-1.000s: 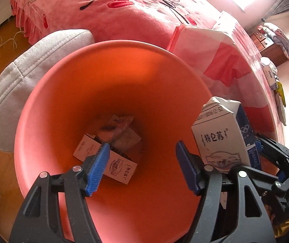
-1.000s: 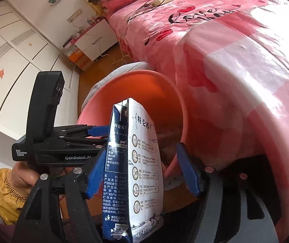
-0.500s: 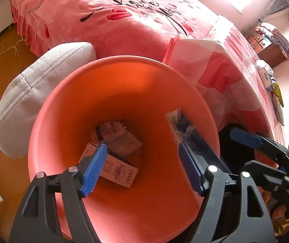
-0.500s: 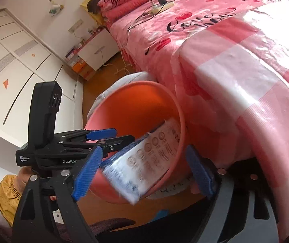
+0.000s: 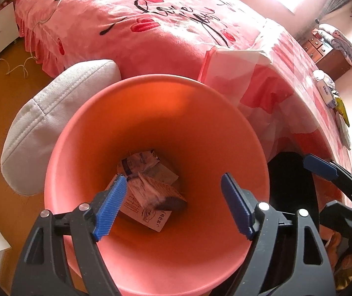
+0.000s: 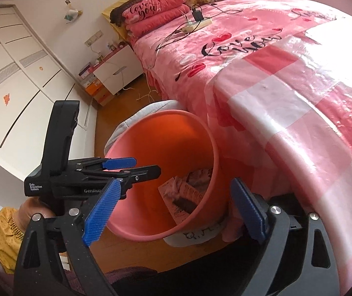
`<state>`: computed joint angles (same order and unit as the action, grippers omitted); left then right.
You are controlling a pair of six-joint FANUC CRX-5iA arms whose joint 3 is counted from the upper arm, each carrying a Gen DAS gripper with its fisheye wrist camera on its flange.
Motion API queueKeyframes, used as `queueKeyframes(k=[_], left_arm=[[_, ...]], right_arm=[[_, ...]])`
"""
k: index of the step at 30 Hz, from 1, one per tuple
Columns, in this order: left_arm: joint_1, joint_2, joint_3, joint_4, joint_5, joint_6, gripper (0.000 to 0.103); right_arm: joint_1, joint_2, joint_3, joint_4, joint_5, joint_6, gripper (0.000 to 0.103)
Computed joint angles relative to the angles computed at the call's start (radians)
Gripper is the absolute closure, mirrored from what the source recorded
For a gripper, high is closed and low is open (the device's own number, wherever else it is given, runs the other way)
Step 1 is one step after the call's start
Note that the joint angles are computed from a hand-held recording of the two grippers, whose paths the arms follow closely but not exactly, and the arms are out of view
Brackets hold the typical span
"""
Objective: Collect trash
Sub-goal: 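Move both tools back to the remaining trash on the checkered sheet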
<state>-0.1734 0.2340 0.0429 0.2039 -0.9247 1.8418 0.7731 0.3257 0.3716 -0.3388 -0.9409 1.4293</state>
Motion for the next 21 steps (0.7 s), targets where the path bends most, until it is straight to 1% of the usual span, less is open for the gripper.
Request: queueKeyframes(k=[4,9,14,21], left_arm=[[-0.006,-0.001,0.010,-0.006,-0.001,0.009,0.023],[-0.020,-0.003,0.026,-0.015,-0.002,0.018,0.023],[-0.036,-0.001,0.048,-0.025,-0.004,0.030,0.023],[-0.065,0.018,0.102,-0.047,-0.025,0.044,0.023]], right_arm=[[0.007,-0.034,-0.038,0.023,0.039,0.001,0.011],[0.009,-0.081,-0.097,0.054,0.094,-0.021,0.010],[-0.009,-0.111,-0.131,0.042,0.125,-0.030,0.010],[-0.043,-0.155,-0.179,-0.010,0.169,-0.017,0.010]])
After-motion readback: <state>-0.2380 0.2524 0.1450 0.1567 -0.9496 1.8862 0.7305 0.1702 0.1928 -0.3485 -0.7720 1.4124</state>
